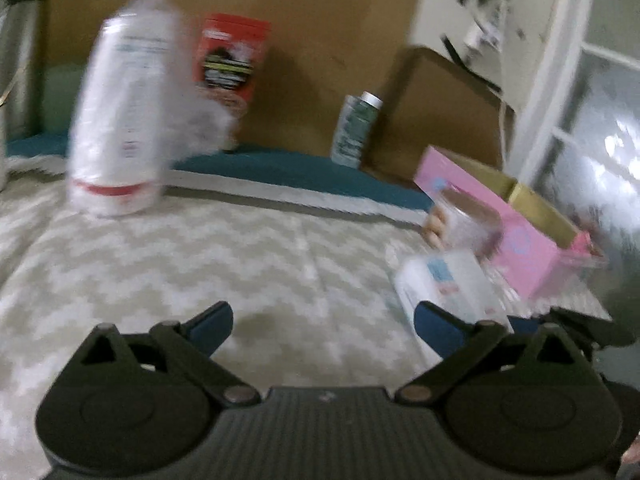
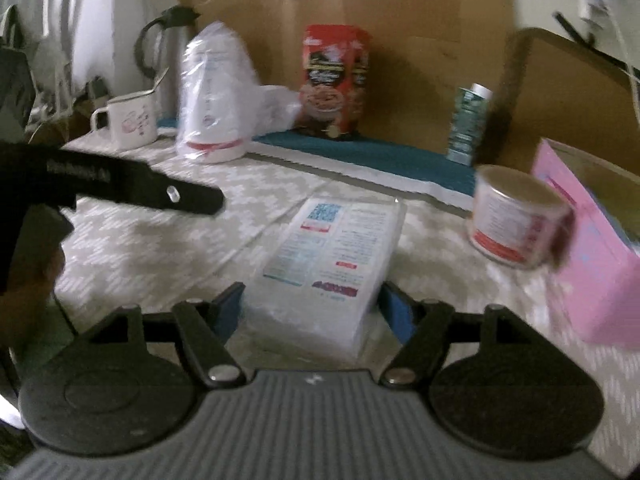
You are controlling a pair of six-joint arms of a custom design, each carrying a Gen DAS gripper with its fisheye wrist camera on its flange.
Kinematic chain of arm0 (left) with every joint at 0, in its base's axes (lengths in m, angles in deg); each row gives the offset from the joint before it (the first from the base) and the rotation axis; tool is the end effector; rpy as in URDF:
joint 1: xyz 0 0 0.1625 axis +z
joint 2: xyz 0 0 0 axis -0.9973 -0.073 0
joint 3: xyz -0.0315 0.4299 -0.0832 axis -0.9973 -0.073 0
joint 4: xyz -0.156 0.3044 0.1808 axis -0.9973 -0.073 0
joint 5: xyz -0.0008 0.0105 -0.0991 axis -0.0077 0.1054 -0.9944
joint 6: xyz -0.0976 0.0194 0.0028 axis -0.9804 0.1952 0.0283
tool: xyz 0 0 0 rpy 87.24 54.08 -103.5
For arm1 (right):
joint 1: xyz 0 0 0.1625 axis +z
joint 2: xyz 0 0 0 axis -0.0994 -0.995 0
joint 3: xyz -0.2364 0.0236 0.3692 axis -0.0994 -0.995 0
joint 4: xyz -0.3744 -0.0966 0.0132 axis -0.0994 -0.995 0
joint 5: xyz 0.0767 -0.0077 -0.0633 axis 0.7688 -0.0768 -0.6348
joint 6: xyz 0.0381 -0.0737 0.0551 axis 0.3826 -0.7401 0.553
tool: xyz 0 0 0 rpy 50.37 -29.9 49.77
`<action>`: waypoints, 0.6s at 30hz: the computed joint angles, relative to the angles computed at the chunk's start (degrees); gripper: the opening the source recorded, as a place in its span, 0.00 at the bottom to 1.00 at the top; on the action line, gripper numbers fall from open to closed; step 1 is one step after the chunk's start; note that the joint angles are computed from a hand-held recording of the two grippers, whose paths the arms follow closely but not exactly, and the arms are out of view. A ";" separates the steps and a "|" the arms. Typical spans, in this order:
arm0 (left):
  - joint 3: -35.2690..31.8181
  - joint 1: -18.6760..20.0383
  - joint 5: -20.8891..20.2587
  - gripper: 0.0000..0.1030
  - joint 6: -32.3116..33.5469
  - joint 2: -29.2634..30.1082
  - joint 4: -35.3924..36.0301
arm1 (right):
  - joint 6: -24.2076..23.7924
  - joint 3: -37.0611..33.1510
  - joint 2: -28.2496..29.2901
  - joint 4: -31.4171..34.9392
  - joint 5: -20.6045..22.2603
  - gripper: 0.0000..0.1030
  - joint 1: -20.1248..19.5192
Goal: Organize soft objects
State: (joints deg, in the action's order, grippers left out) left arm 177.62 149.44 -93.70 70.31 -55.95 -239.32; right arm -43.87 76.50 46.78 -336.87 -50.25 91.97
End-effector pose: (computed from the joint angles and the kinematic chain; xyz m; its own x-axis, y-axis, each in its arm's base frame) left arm -0.0558 -0.4588 0.0843 -0.7209 0.5882 -0.3664 0.6906 0.5658 -0.4505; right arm 0.0989 -0.3748 -0.0021 -0.6803 -0.1046 0.7254 -0.7140 0.3178 -0.6238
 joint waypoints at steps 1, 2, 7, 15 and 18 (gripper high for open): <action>-0.07 -0.80 1.18 0.99 -0.18 0.67 0.20 | 1.19 0.36 -0.43 0.29 -0.01 0.83 -0.43; -0.19 -1.45 2.55 0.99 -0.37 1.19 0.54 | 2.41 0.93 -0.84 0.74 0.44 0.83 -0.99; -0.03 -2.62 6.23 1.00 -0.48 2.37 -1.10 | 4.84 2.06 -1.36 1.25 3.59 0.86 -2.59; -0.05 -4.49 10.15 1.00 1.85 4.19 -2.57 | 3.54 3.02 -0.72 0.36 5.78 0.87 -3.75; 0.10 -4.27 9.82 1.00 1.98 3.97 -2.58 | 3.55 3.07 -0.76 0.41 6.06 0.87 -3.95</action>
